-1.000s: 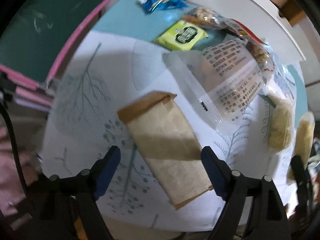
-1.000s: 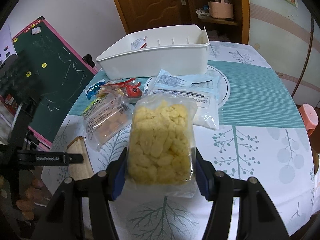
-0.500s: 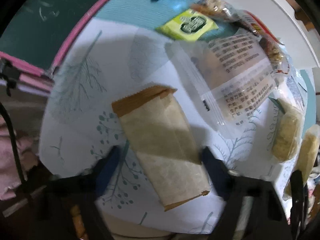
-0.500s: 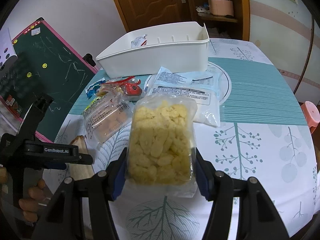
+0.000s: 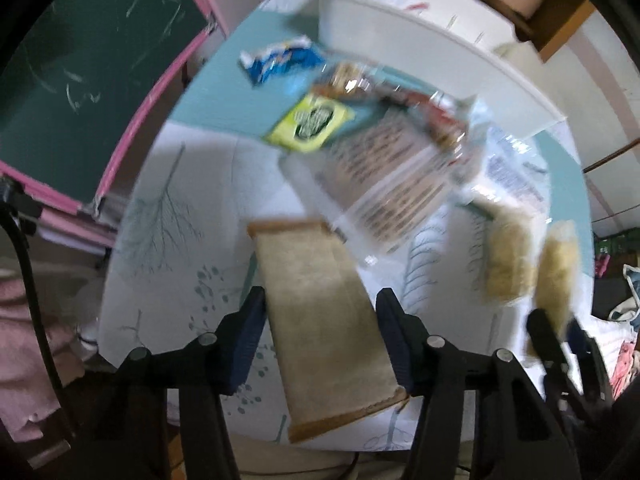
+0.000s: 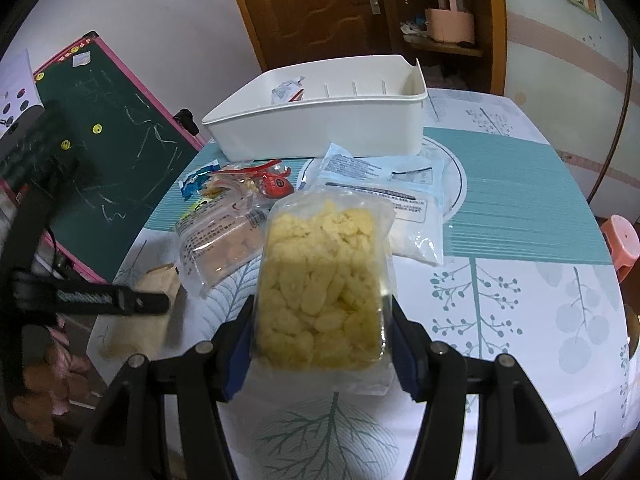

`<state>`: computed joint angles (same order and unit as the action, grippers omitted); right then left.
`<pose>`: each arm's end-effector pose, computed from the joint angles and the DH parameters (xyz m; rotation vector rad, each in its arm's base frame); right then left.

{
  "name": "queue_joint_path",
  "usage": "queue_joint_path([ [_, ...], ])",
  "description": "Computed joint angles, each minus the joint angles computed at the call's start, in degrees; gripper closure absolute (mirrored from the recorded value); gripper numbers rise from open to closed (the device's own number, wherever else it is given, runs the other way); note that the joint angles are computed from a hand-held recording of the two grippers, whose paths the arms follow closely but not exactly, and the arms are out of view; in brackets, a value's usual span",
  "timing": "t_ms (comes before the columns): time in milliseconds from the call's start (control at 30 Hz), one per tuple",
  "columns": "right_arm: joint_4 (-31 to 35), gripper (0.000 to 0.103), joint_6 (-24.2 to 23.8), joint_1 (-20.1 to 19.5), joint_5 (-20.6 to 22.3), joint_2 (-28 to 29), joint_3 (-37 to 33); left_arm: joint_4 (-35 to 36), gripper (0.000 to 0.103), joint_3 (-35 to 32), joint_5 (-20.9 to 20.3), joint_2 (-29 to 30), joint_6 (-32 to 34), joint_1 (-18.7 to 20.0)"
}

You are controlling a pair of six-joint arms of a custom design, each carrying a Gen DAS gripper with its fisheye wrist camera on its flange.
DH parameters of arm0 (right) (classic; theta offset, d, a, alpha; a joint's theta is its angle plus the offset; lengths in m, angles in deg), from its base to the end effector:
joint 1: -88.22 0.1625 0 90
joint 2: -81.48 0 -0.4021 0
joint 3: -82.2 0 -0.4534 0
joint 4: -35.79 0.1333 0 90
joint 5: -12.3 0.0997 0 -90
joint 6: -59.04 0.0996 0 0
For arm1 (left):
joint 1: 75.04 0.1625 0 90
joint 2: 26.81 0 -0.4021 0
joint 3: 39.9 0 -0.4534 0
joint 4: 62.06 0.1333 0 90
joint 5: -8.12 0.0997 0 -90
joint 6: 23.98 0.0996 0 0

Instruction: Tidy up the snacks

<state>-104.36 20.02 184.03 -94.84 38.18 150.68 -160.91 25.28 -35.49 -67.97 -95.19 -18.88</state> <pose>0.1878 -0.8187 0.2012 0.9456 -2.5285 0.4563 -0.2722 -0.7748 0.1502 -0.6335 2.2967 -0.6162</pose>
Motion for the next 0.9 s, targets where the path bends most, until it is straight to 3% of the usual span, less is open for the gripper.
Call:
queue_joint_path([
  [33,-0.04,0.044,-0.12,0.10,0.02,-0.01,0.04,-0.48,0.093,0.06,1.16,-0.18,0.69,-0.54],
  [133,-0.20,0.044,-0.54,0.41,0.10,-0.01,0.09,-4.00,0.095,-0.02,0.08,-0.72,4.72,-0.89],
  [233,-0.61,0.044,-0.99,0.65,0.10,0.02,0.26,-2.85,0.096,0.52,1.50,-0.94,4.93,-1.14],
  [467,-0.42,0.044,-0.71,0.82,-0.37,0.18,-0.05,-8.09,0.096,4.44,0.62,-3.09,7.64,-0.04],
  [700,0.07,0.044,-1.23,1.38,1.74,-0.32,-0.53,-9.42,0.097,3.92,-1.34,-3.86,9.41,-0.90],
  [733,0.11,0.044,-1.30,1.50,2.15,-0.38,-0.71,-9.62,0.101,3.83,-1.39,-4.02,9.79,-1.15],
  [900,1.27,0.044,-1.59,2.48,4.31,0.39,-3.43,-10.48,0.103,0.80,1.92,-3.53,14.45,-3.29],
])
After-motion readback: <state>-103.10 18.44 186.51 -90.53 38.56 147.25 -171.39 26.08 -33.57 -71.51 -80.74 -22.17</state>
